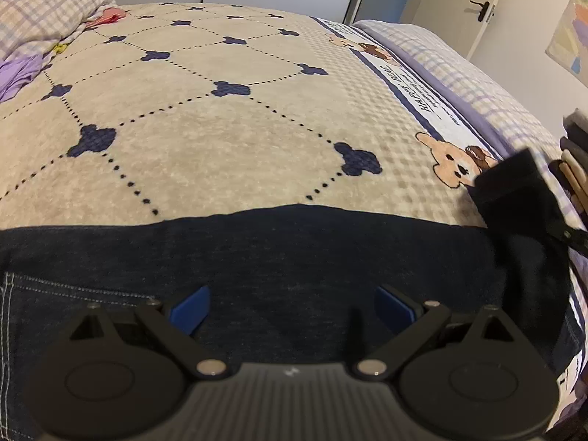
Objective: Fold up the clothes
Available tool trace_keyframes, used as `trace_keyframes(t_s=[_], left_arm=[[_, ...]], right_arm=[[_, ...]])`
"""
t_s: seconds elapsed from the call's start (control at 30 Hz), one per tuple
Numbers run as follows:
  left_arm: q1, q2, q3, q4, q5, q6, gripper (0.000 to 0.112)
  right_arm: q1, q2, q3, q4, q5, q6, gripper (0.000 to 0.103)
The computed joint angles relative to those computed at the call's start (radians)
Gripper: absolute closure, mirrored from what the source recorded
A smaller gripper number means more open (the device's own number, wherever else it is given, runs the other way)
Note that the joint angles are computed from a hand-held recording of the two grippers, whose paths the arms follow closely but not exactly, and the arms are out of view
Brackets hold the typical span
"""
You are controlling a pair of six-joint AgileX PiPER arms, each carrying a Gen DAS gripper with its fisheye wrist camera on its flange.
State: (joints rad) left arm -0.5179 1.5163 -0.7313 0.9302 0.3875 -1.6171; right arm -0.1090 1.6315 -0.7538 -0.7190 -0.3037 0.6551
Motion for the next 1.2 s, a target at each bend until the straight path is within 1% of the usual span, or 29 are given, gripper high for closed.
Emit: trace_keyframes(t_s=[0.07, 0.2, 0.3, 0.4, 0.47, 0.5, 0.53, 0.6, 0.7, 0.77, 0.9, 0.97, 1.03, 1.13, 1.2], left_arm=[[-0.012, 0.01, -0.009, 0.015, 0.01, -0.008, 0.015], [-0.033, 0.024, -0.02, 0.058, 0.021, -0.037, 0.015], [-0.051, 0.041, -0.031, 0.08, 0.036, -0.048, 0.015], [-0.074, 0.06, -0.046, 0.097, 0.063, -0.048, 0.015], [-0.088, 0.07, -0.053, 0.107, 0.08, -0.048, 0.015], [-0.095, 0.071, -0.052, 0.114, 0.084, -0.051, 0.015], [-0.102, 0.073, -0.052, 0.123, 0.088, -0.056, 0.015], [-0.11, 0.069, -0.046, 0.128, 0.09, -0.058, 0.015], [-0.116, 0.054, -0.029, 0.125, 0.087, -0.064, 0.015], [-0.12, 0.034, -0.009, 0.117, 0.096, -0.074, 0.015], [-0.13, -0.024, 0.036, 0.071, 0.132, -0.082, 0.015], [-0.141, -0.077, 0.077, 0.057, 0.152, -0.114, 0.015], [-0.158, -0.136, 0.125, 0.054, 0.173, -0.17, 0.015], [-0.197, -0.219, 0.198, 0.043, 0.231, -0.266, 0.015], [-0.233, -0.284, 0.249, 0.036, 0.288, -0.322, 0.015]], right_arm=[[-0.055, -0.014, 0.02, -0.119, -0.021, 0.11, 0.094], [-0.144, -0.035, 0.055, -0.255, -0.058, 0.222, 0.094], [-0.234, -0.055, 0.068, -0.482, -0.093, 0.442, 0.094], [-0.334, -0.062, 0.072, -0.681, -0.149, 0.624, 0.09], [-0.4, -0.058, 0.067, -0.774, -0.19, 0.7, 0.088], [-0.429, -0.051, 0.06, -0.806, -0.209, 0.722, 0.084], [-0.455, -0.04, 0.053, -0.81, -0.223, 0.727, 0.077], [-0.505, -0.016, 0.038, -0.818, -0.25, 0.739, 0.069], [-0.575, 0.047, -0.01, -0.858, -0.311, 0.824, 0.069], [-0.595, 0.081, -0.034, -0.862, -0.298, 0.86, 0.069], [-0.64, 0.153, -0.097, -0.941, -0.31, 0.995, 0.067], [-0.66, 0.19, -0.134, -0.992, -0.331, 1.071, 0.066], [-0.663, 0.211, -0.147, -0.986, -0.337, 1.087, 0.064], [-0.655, 0.232, -0.155, -0.945, -0.338, 1.083, 0.06], [-0.642, 0.242, -0.155, -0.909, -0.327, 1.073, 0.059]])
